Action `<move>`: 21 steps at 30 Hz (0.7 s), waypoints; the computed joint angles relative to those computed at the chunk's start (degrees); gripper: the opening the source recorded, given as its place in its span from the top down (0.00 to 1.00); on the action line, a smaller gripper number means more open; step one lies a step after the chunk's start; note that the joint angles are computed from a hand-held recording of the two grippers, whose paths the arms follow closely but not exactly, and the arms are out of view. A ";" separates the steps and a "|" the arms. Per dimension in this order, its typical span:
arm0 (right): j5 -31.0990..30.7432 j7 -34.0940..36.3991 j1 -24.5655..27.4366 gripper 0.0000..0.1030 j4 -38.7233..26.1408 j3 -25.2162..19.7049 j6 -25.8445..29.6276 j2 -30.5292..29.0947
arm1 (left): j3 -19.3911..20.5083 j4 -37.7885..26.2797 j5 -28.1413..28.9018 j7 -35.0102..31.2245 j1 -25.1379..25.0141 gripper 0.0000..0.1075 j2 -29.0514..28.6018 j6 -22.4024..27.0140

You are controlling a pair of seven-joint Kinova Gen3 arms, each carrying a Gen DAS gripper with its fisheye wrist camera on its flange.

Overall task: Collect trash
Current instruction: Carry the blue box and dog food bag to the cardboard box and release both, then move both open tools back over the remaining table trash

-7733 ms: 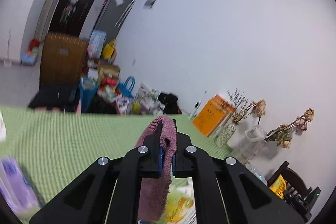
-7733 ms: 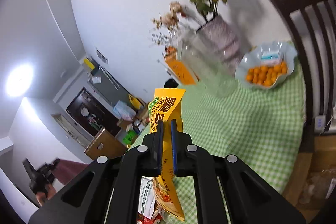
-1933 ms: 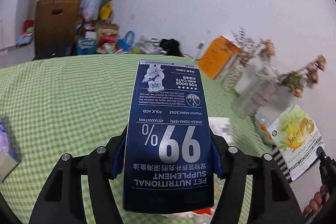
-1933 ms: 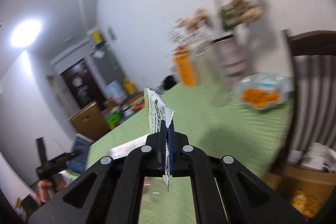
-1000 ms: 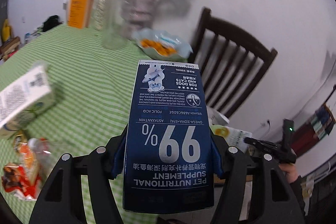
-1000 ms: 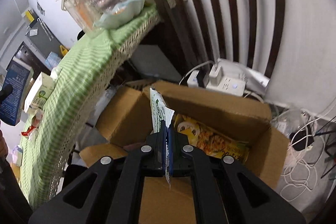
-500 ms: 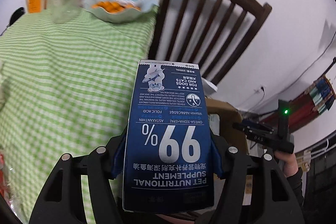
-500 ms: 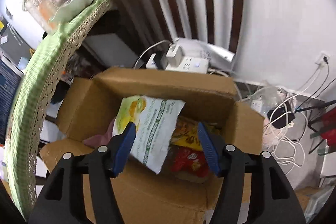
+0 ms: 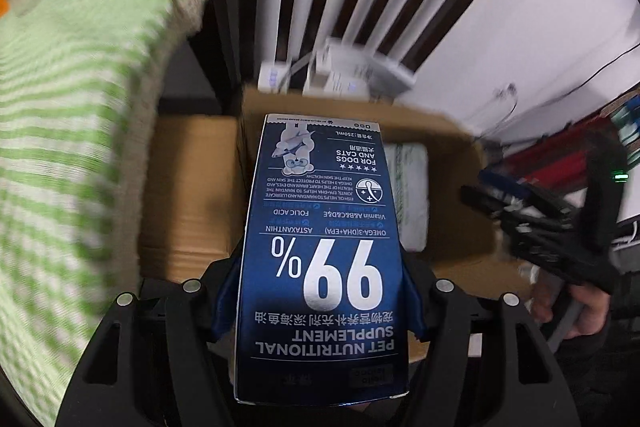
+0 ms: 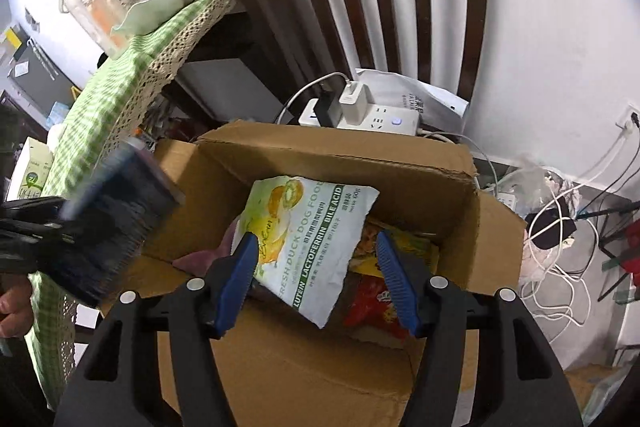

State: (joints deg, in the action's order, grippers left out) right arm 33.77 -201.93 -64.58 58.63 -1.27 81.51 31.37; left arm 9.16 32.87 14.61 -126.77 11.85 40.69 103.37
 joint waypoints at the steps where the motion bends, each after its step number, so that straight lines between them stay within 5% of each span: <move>1: 0.22 -0.07 -0.13 0.42 0.05 0.06 -0.02 -0.09 | 0.60 -0.42 -1.57 0.48 0.69 0.41 0.81 0.37; 5: 0.60 -1.20 -0.28 0.42 1.08 0.06 -0.22 -0.82 | -1.77 2.11 -3.97 1.40 3.57 0.38 0.66 -3.30; 13: 0.06 -0.98 0.91 0.41 1.29 -0.59 -1.04 -0.79 | -0.68 -1.90 -2.95 2.63 2.68 0.33 1.78 -2.57; 21: -1.82 6.27 0.83 0.38 -8.41 0.73 6.96 3.91 | -0.54 -3.47 -1.93 2.91 1.55 0.33 1.98 -2.06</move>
State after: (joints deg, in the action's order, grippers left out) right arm 31.95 -195.67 -63.75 50.22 -0.54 88.47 35.28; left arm 8.62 29.40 12.68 -123.86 13.40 42.67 101.31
